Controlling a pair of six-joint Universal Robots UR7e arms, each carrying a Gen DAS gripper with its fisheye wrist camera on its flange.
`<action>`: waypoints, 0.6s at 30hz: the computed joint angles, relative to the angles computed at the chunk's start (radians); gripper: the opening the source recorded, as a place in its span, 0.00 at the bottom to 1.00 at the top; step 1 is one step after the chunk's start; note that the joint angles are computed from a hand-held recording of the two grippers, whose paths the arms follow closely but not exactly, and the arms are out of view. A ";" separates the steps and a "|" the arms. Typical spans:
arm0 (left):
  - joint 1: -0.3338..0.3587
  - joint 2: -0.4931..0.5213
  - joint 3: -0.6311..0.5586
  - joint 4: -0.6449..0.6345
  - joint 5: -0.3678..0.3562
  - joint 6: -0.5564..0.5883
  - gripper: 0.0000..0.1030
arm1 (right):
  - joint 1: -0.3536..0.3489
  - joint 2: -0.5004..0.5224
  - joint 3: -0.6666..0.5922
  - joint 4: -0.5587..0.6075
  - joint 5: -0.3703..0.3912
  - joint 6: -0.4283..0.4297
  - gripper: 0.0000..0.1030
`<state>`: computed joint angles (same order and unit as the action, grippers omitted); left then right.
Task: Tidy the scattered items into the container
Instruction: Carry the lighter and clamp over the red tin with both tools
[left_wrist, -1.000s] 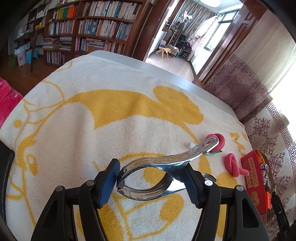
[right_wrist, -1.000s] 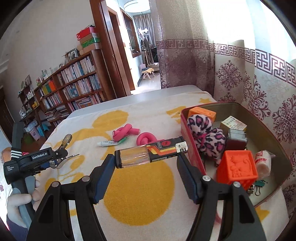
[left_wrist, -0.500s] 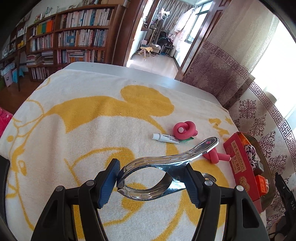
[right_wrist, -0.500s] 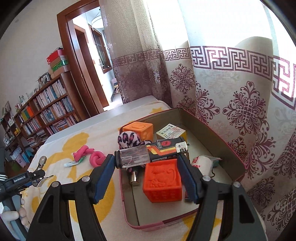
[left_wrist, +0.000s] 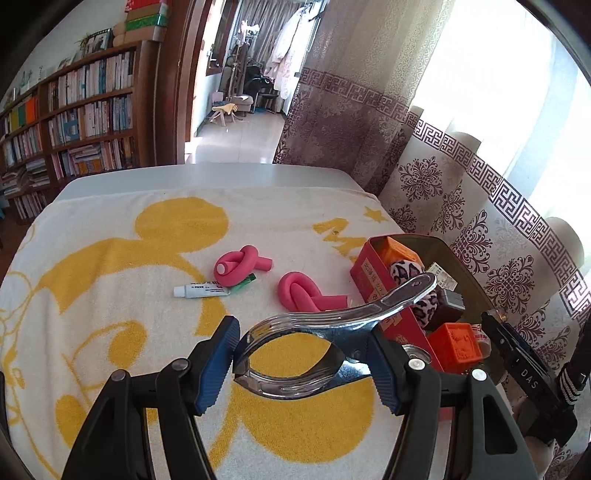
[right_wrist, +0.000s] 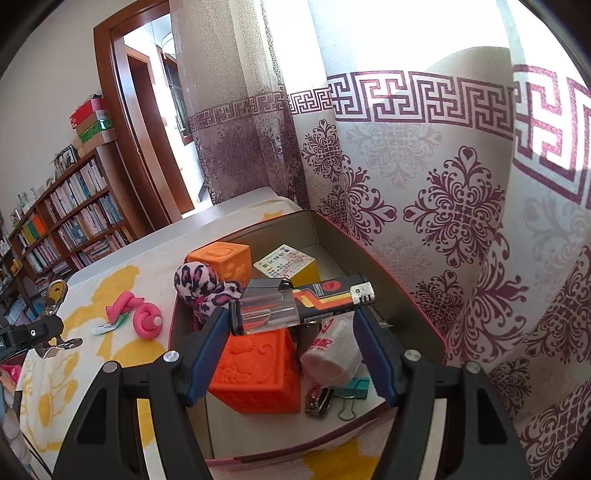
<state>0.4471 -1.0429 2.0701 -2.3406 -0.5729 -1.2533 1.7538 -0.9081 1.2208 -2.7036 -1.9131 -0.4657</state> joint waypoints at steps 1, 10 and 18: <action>0.000 0.014 -0.011 -0.012 -0.005 0.018 0.66 | -0.002 0.003 -0.009 0.010 -0.001 0.006 0.71; 0.006 0.110 -0.101 -0.047 -0.029 0.122 0.66 | -0.019 -0.015 -0.001 -0.010 0.036 0.025 0.76; 0.022 0.201 -0.200 -0.140 -0.054 0.269 0.66 | -0.022 -0.038 0.049 -0.098 0.035 -0.020 0.76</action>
<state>0.4694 -0.8420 1.8701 -2.4808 -0.6271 -0.9846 1.7317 -0.9457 1.2698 -2.8017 -1.8776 -0.4857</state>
